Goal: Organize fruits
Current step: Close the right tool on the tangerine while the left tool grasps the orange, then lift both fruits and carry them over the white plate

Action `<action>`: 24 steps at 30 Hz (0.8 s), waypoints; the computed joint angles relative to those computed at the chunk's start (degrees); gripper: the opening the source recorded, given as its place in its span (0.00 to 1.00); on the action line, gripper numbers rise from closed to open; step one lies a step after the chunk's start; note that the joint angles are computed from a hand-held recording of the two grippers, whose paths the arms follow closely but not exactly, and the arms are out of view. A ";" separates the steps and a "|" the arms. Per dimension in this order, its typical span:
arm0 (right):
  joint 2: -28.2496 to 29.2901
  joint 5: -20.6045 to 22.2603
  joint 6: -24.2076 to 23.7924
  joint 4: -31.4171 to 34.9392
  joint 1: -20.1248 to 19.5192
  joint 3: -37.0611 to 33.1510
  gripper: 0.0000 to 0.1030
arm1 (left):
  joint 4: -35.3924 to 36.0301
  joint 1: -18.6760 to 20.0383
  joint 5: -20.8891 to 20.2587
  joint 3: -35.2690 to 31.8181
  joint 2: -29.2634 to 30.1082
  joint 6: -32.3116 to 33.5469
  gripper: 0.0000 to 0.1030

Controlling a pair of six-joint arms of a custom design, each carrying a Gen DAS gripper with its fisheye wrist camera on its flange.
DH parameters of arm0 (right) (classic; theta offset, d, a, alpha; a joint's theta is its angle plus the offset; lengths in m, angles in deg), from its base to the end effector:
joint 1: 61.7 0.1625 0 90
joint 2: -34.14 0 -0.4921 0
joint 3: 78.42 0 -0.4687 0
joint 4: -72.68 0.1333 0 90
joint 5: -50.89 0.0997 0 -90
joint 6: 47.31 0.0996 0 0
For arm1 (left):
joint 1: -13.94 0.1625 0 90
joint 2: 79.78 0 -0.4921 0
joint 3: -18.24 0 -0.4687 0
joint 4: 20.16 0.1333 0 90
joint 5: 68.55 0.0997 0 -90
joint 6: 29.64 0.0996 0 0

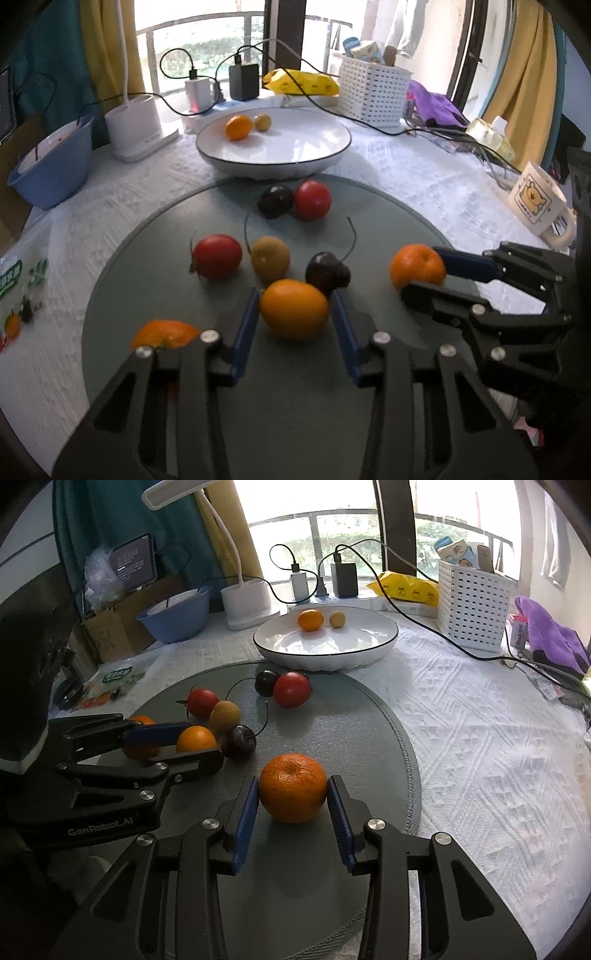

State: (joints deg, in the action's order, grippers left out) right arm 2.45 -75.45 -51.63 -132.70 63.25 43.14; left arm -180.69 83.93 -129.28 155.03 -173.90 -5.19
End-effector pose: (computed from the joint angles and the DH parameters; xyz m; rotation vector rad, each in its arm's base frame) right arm 0.3727 -0.4036 -0.0772 0.6755 -2.4547 0.7744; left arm 0.0211 -0.4738 0.3054 0.8123 2.4244 -0.6066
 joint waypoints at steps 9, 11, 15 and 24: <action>-0.39 -0.41 -0.25 -0.97 0.15 0.32 0.39 | 1.37 -0.01 -1.07 -0.01 -0.66 -0.70 0.37; -0.46 -0.55 -0.30 -1.07 0.30 0.36 0.39 | 1.45 -0.17 -1.31 0.09 -1.06 -0.66 0.37; -0.44 -0.75 -0.51 -1.24 0.54 0.32 0.39 | 1.49 -0.55 -1.68 0.23 -1.94 -0.38 0.37; -0.64 -1.39 -1.29 -1.35 1.43 -0.13 0.39 | -0.23 -1.99 -1.61 1.06 -3.75 1.10 0.37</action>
State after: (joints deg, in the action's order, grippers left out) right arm 1.81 -76.84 -52.92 -134.05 64.68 43.01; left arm -180.92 81.94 -130.89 156.10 -177.64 -4.10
